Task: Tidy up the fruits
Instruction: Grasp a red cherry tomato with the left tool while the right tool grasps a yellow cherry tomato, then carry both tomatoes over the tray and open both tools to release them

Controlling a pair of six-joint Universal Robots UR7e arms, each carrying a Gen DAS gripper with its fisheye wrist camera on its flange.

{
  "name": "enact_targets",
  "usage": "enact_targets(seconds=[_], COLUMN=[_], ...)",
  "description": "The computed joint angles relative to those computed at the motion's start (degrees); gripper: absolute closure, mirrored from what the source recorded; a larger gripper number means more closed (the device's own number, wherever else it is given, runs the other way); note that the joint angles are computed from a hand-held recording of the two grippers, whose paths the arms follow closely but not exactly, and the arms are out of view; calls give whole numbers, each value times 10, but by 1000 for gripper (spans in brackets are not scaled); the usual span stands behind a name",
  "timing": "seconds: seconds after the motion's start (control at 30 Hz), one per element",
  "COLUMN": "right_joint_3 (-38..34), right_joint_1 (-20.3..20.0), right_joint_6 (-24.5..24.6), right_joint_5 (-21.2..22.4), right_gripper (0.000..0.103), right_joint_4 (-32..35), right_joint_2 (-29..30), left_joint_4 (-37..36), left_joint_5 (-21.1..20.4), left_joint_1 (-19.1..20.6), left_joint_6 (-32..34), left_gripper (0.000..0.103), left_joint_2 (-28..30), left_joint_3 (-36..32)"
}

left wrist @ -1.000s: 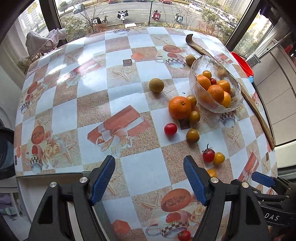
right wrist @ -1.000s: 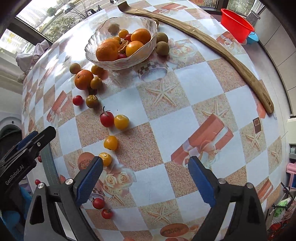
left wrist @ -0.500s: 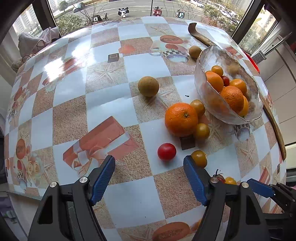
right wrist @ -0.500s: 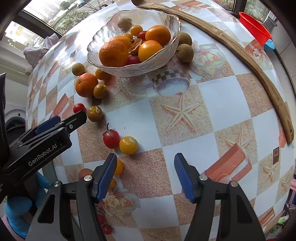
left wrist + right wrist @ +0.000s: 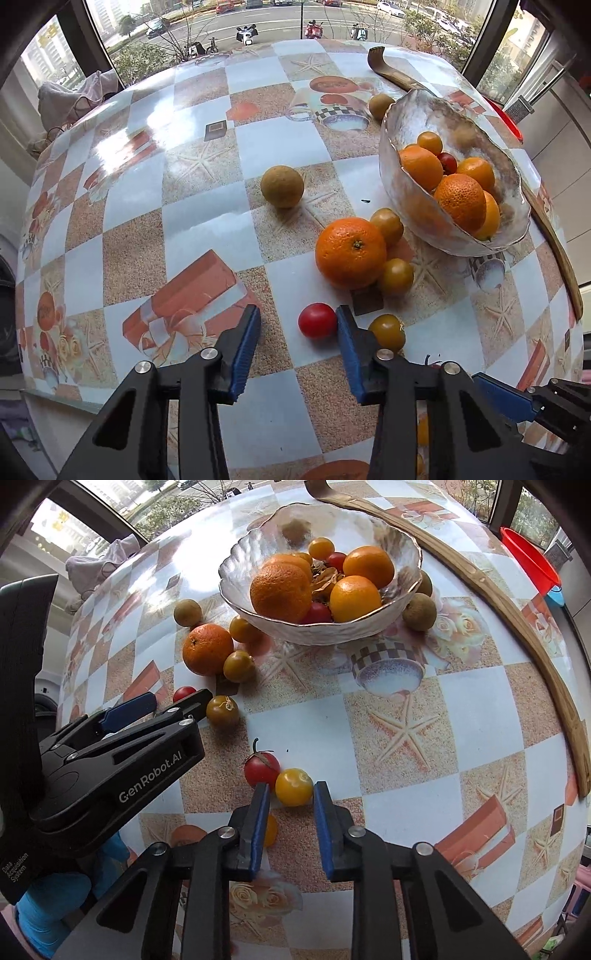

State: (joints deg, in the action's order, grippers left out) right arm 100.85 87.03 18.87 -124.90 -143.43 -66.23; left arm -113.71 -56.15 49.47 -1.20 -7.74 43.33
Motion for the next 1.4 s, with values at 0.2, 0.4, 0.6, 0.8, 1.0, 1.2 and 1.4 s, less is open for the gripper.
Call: enact_targets(seconds=[0.2, 0.4, 0.6, 0.8, 1.0, 1.2, 1.4], right_joint_3=[34, 60, 66, 61, 45, 13, -29], right_joint_1=[-8, -7, 6, 28, 59, 91, 117], right_joint_6=[22, 29, 36, 44, 50, 48, 39], right_joint_5=[33, 41, 40, 35, 38, 51, 66], right_gripper=[81, 81, 81, 81, 81, 81, 81], right_joint_4=[-21, -23, -15, 1, 14, 33, 45], right_joint_2=[-31, -54, -62, -53, -23, 24, 77], left_joint_4=[4, -26, -45, -71, -88, -89, -83], left_joint_5=[-51, -73, -80, -75, -49, -27, -3], left_joint_1=[6, 8, 8, 10, 16, 31, 50], left_joint_6=[-7, -6, -26, -42, -62, -94, -120], left_gripper=[83, 83, 83, 83, 83, 83, 83], left_joint_2=[-24, -86, -148, -212, -276, -339, -387], left_joint_3=[21, 105, 181, 258, 327, 388, 430])
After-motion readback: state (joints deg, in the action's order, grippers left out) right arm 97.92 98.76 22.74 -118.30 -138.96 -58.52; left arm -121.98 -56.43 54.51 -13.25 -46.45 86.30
